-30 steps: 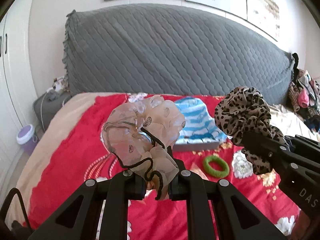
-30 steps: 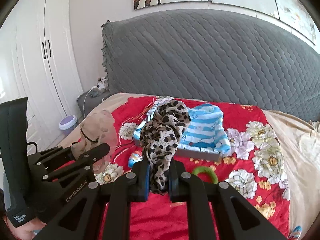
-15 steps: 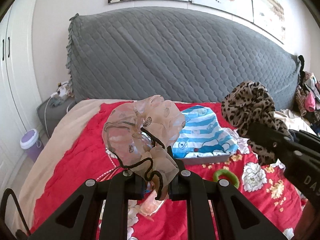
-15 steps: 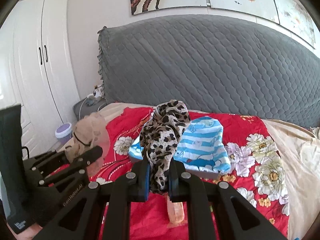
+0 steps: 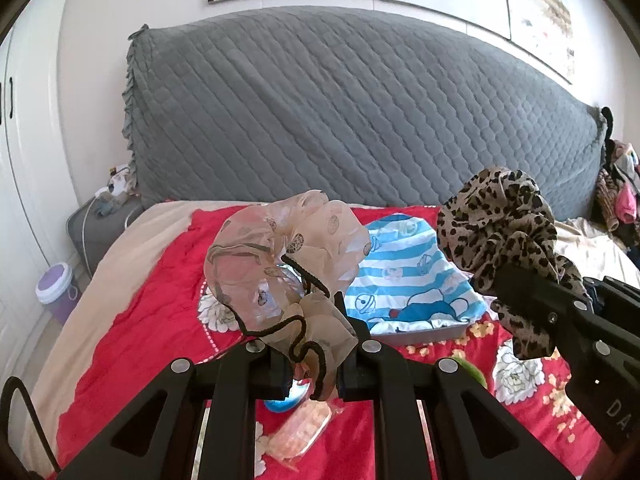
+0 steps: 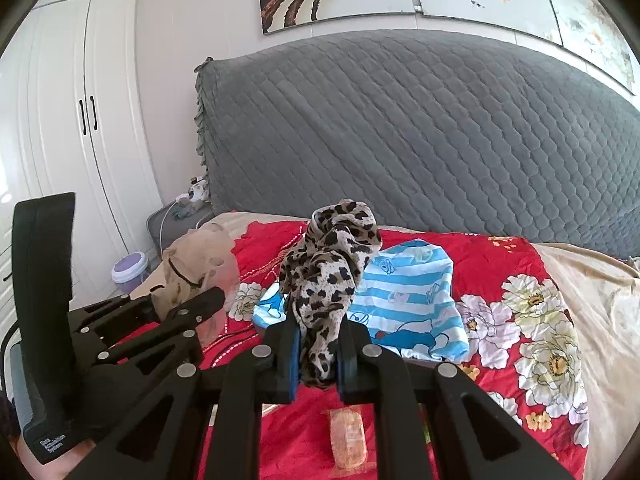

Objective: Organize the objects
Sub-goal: 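Lower both held scrunchies onto the striped shirt in the tray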

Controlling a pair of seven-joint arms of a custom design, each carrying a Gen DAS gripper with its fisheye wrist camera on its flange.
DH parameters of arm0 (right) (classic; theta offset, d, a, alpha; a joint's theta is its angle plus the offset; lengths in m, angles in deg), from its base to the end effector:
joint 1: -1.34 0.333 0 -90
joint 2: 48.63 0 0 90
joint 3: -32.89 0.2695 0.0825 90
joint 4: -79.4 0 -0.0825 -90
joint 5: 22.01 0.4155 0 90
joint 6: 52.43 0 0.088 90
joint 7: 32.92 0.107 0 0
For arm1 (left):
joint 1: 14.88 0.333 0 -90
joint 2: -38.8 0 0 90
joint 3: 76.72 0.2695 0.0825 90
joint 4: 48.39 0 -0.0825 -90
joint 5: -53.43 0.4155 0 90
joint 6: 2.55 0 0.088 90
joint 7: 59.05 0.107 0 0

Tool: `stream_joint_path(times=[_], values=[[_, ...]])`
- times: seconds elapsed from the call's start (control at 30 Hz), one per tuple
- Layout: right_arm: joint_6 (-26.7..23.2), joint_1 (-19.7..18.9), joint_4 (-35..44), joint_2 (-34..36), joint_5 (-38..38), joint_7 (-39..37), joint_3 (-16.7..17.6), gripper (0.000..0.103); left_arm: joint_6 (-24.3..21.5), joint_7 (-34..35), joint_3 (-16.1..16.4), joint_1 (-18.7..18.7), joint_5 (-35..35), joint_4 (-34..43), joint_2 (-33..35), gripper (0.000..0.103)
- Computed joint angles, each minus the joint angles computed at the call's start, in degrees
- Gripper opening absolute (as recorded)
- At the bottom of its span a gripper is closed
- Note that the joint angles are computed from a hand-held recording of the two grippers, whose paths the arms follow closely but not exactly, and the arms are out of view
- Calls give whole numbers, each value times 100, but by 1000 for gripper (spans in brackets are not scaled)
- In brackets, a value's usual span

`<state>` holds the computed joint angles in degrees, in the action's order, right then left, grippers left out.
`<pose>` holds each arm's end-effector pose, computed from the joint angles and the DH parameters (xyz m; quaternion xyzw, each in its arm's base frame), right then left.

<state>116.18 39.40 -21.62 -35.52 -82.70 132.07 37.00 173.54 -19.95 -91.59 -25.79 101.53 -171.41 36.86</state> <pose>0.4674 0.4955 0.4626 -0.7115 0.4893 -0.2075 0.4597 0.5104 -0.3141 0.4479 -0.4954 0.7292 -0.3919 0.2630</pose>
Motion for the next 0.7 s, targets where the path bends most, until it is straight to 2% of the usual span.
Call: stream_joint_path(times=[0.1,0.23,0.5,0.7], values=[[75,-22,192,191,70,-109,-39,13,-99,-119,42,-59,147,216,229,15],[129,16,487,469,175,-233,-158,13,-224,-295,280,-325,402,564,593,15],[330,154,878,891,511,-485,-452,13,-317,-260,791,-894,314,1109,1139,15],[437,218,1103,1143,739,-628,-628,13,-412,-191,1056,-1203,256,1486,1473,15]])
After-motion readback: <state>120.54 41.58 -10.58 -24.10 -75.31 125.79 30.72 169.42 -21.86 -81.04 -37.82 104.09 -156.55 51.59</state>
